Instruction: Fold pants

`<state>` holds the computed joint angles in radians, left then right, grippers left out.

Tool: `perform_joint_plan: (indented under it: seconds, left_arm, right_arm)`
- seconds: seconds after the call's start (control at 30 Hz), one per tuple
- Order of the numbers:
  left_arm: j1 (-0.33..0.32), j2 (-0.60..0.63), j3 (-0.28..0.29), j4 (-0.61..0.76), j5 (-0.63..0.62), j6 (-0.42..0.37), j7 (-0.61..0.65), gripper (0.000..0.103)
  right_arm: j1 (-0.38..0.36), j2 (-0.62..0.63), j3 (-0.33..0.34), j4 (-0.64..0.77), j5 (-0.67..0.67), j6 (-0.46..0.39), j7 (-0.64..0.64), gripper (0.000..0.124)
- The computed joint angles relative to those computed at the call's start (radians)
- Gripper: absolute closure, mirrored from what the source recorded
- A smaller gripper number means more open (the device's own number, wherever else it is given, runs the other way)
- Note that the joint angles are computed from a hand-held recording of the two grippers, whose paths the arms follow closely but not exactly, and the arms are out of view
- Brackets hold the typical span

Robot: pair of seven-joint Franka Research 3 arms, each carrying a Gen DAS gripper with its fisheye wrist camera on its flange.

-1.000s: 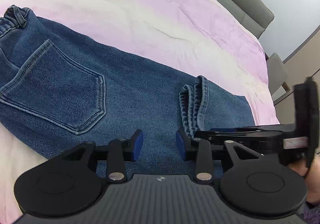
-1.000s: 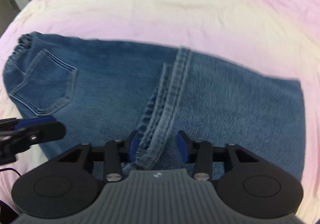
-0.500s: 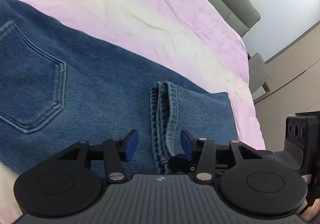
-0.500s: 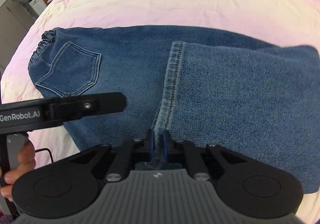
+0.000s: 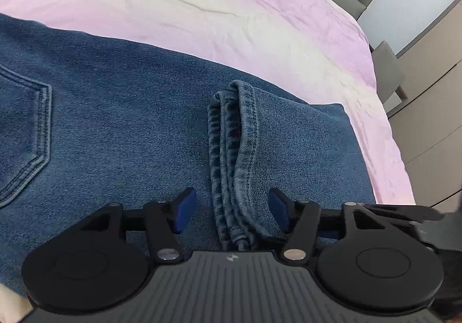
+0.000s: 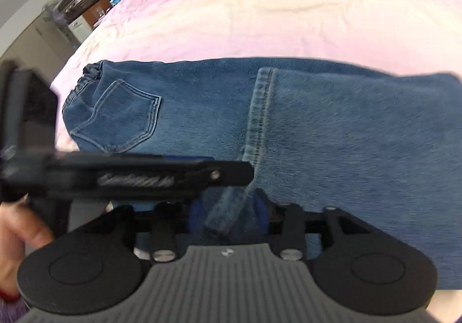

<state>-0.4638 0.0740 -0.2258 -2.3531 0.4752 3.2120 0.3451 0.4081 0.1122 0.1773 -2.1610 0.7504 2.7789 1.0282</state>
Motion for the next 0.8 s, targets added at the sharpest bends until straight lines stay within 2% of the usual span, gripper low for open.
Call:
perform_joint_plan:
  seconds: [0.07, 0.13, 0.2, 0.23, 0.27, 0.33, 0.37, 0.43, 0.47, 0.53, 0.57, 0.6, 0.67, 0.77, 0.8]
  left_arm:
    - [-0.055, 0.025, 0.060, 0.041, 0.091, -0.031, -0.080, 0.028]
    - [-0.092, 0.052, 0.099, 0.086, 0.187, -0.066, -0.159, 0.026]
    - [-0.089, 0.071, 0.090, 0.119, 0.230, -0.098, -0.186, 0.030]
    - [-0.095, 0.074, 0.092, 0.132, 0.264, -0.114, -0.208, 0.041]
    - [-0.106, 0.074, 0.105, 0.141, 0.323, -0.119, -0.255, 0.062]
    - [-0.123, 0.053, 0.109, 0.155, 0.415, -0.191, -0.347, 0.076]
    - [-0.132, 0.037, 0.118, 0.157, 0.503, -0.201, -0.424, 0.082]
    - [-0.138, -0.010, 0.115, 0.160, 0.672, -0.232, -0.548, 0.085]
    - [-0.133, -0.034, 0.101, 0.160, 0.698, -0.257, -0.559, 0.085]
    - [-0.117, -0.067, 0.069, 0.159, 0.688, -0.320, -0.526, 0.085]
    - [-0.105, -0.070, 0.057, 0.154, 0.623, -0.340, -0.462, 0.086]
    - [-0.089, -0.065, 0.048, 0.145, 0.547, -0.345, -0.401, 0.086]
    - [-0.049, -0.022, 0.016, 0.153, 0.416, -0.333, -0.297, 0.086]
    - [-0.029, 0.015, -0.008, 0.160, 0.474, -0.343, -0.323, 0.085]
    - [-0.020, 0.027, -0.013, 0.161, 0.482, -0.334, -0.345, 0.083]
  right_arm:
    - [0.005, -0.057, -0.022, -0.062, -0.108, 0.040, 0.041, 0.085]
    - [-0.007, -0.116, -0.035, -0.123, -0.107, 0.080, -0.001, 0.082]
    - [-0.024, -0.165, -0.057, -0.179, -0.147, 0.118, 0.012, 0.081]
    - [-0.033, -0.188, -0.071, -0.205, -0.152, 0.133, 0.008, 0.081]
    - [-0.045, -0.208, -0.084, -0.225, -0.162, 0.144, 0.013, 0.080]
    - [-0.081, -0.237, -0.105, -0.260, -0.209, 0.162, 0.059, 0.080]
    - [-0.096, -0.244, -0.115, -0.271, -0.222, 0.173, 0.077, 0.080]
    - [-0.110, -0.254, -0.141, -0.289, -0.211, 0.199, 0.079, 0.080]
    - [-0.108, -0.255, -0.157, -0.293, -0.188, 0.210, 0.060, 0.081]
    - [-0.110, -0.249, -0.177, -0.291, -0.158, 0.223, 0.029, 0.082]
    - [-0.106, -0.243, -0.187, -0.286, -0.134, 0.224, 0.004, 0.086]
    - [-0.091, -0.235, -0.203, -0.277, -0.080, 0.220, -0.052, 0.099]
    - [-0.069, -0.210, -0.216, -0.249, 0.038, 0.208, -0.177, 0.110]
    - [-0.052, -0.175, -0.207, -0.206, 0.251, 0.184, -0.417, 0.114]
    - [-0.059, -0.156, -0.194, -0.194, 0.261, 0.178, -0.443, 0.115]
